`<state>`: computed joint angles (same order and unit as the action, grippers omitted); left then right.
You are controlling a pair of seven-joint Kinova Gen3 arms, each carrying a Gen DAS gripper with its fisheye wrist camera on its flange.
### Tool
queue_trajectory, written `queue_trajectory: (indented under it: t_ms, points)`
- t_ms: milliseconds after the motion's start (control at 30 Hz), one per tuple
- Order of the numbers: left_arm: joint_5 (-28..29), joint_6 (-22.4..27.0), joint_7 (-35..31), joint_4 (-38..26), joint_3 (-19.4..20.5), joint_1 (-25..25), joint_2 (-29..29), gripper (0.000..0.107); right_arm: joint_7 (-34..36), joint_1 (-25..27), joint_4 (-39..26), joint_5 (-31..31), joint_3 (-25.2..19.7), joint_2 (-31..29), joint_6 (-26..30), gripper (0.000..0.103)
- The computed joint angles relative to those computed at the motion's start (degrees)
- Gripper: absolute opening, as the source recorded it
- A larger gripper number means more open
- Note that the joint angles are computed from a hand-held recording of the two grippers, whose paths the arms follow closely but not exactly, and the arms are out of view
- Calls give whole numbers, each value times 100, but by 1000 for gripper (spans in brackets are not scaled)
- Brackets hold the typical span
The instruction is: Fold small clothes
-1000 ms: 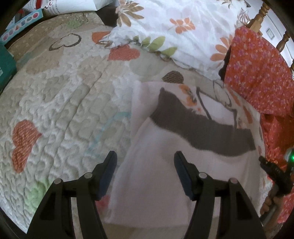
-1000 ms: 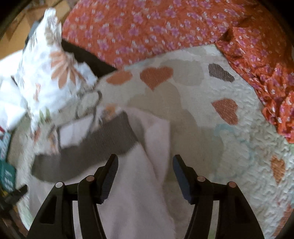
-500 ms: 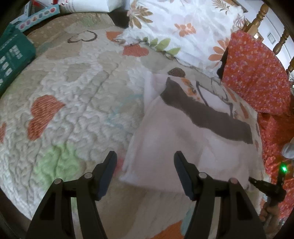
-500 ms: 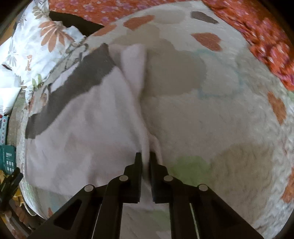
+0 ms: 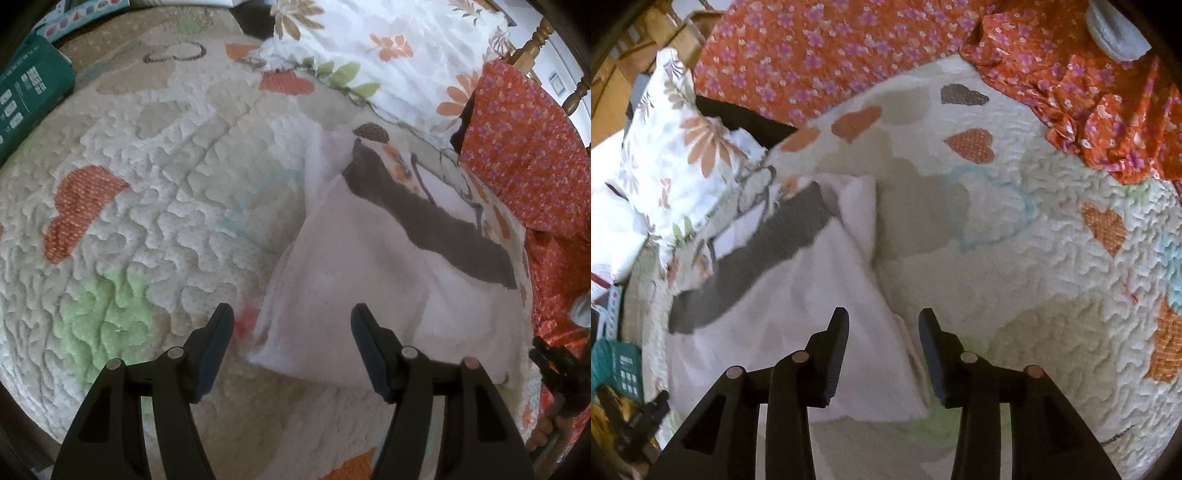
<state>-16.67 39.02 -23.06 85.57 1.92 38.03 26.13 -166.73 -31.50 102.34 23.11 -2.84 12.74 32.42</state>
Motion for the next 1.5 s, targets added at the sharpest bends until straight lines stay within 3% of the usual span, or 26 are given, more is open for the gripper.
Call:
queue_trajectory:
  t_ms: [67,200,233,300,333,500,633,700,767,833,867,967,1133,1200,1267,1333,1500]
  points:
    - [136,68,-177,-106,102,-141,104,65,97,102,-162,17,-152,141,24,46]
    - [27,362,-348,-475,5,-60,390,65,229,646,-477,193,-910,387,263,46]
    - [-33,382,-407,-530,-16,-28,429,52,271,661,-570,229,-974,458,339,46]
    - [-103,676,-697,-799,81,-63,572,8,415,579,-680,232,-951,565,387,46]
    - [-113,776,-759,-872,71,-62,594,6,447,621,-688,252,-999,602,367,46]
    - [-7,796,-513,-741,-150,-126,442,5,840,550,-847,-11,-918,712,327,46]
    - [141,634,-297,-486,-148,-342,283,5,1183,73,-949,-286,-381,761,187,46]
    - [256,437,-242,-308,-98,-464,167,6,1132,140,-985,-162,-547,778,130,46]
    - [313,301,-245,-184,-48,-525,74,15,1030,194,-1087,114,-790,833,168,46]
    - [284,191,-202,-73,-52,-499,-24,39,1011,-37,-1255,293,-720,920,304,46]
    - [253,115,-141,5,-69,-467,-88,42,1016,-150,-1383,381,-714,988,421,46]
    - [200,-43,-41,204,-60,-438,-258,45,1101,-220,-1704,470,-890,1172,633,46]
    - [-110,-69,473,438,-223,-350,-469,53,1943,-500,-2003,-44,-774,1430,243,46]
    - [-105,-171,591,567,-205,-477,-572,53,2409,-461,-2193,-209,-1061,1591,96,46]
    - [-94,-260,639,660,-179,-610,-667,53,2875,-563,-2576,-414,-1225,1822,319,50]
    - [-201,-287,831,735,-240,-636,-775,54,3338,-980,-3107,-738,-993,2103,702,54]
    - [-467,-525,1291,1015,-272,-749,-1057,57,4183,-2008,-4434,-1856,322,2793,1086,62]
